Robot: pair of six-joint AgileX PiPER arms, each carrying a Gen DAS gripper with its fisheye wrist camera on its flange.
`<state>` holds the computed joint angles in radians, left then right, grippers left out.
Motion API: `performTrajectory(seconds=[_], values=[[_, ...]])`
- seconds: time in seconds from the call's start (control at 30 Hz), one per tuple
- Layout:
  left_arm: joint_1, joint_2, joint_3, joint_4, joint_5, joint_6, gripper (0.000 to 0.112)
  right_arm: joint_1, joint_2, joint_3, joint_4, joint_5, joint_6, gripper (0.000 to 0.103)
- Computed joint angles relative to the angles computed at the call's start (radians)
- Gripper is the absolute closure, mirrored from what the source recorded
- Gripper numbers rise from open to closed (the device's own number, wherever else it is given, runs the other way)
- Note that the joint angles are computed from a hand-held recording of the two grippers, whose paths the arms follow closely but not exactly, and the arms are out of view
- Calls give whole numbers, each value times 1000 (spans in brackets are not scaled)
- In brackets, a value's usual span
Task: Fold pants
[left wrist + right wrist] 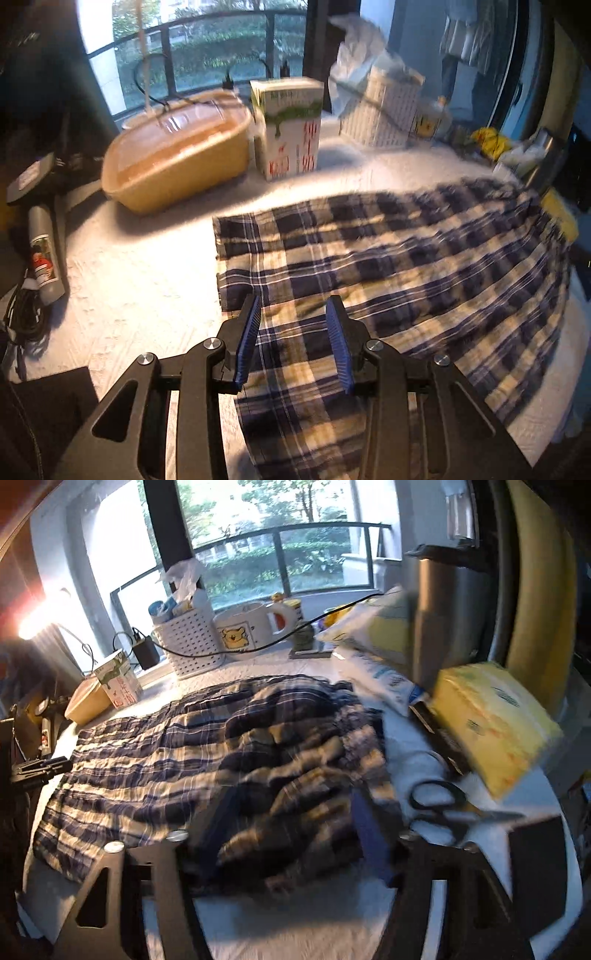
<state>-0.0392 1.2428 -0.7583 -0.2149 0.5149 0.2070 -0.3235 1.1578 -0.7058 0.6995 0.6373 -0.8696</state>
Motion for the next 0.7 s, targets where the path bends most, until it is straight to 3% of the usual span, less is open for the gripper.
performTrajectory(seconds=[0.2, 0.43, 0.7], values=[[48, -158, 89, -105, 46, 102, 76, -83, -55, 56, -6, 43, 30, 21], [128, -301, 177, -143, 124, 115, 76, -254, 5, 81, 93, 164, -9, 21], [184, -302, 238, -238, 127, 113, 76, -220, 96, 88, 321, 131, -95, 22]])
